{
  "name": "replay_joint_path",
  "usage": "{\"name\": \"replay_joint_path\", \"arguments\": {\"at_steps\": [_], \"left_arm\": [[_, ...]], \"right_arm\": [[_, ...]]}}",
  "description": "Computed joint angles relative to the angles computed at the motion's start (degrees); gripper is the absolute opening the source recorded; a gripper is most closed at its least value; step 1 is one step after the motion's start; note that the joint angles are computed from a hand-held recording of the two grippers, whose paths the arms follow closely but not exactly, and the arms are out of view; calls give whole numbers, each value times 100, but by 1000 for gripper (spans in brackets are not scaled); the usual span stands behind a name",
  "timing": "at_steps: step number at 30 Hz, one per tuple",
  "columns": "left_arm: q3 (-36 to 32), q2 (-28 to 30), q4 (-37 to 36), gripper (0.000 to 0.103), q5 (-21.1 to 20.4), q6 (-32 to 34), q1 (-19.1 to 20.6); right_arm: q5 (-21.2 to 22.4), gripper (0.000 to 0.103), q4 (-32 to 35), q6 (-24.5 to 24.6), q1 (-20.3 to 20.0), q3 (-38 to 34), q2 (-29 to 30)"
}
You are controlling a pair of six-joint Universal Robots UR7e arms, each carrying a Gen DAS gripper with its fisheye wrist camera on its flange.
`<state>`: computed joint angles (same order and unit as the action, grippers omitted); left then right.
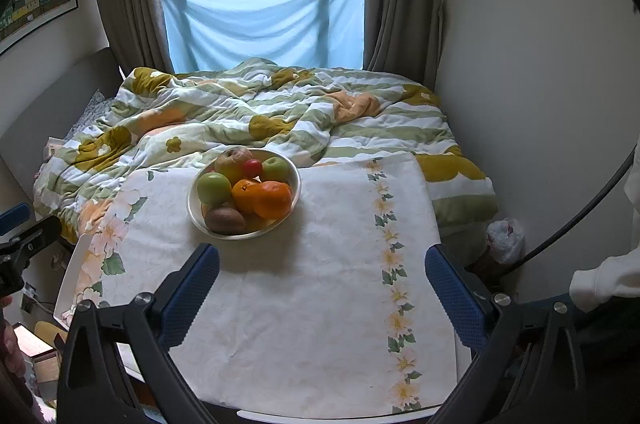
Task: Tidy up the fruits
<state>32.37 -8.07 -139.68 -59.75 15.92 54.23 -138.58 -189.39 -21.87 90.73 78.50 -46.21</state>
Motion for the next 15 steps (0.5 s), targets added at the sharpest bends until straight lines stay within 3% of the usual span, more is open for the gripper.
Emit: {"name": "replay_joint_path", "arguments": {"at_steps": [6, 15], "left_arm": [[238, -61, -598, 103, 216, 262, -68], [219, -58, -605, 103, 326, 245, -51]], "right_arm": [[7, 103, 1, -3, -4, 5, -14], [45, 103, -2, 1, -4, 40, -68]]}}
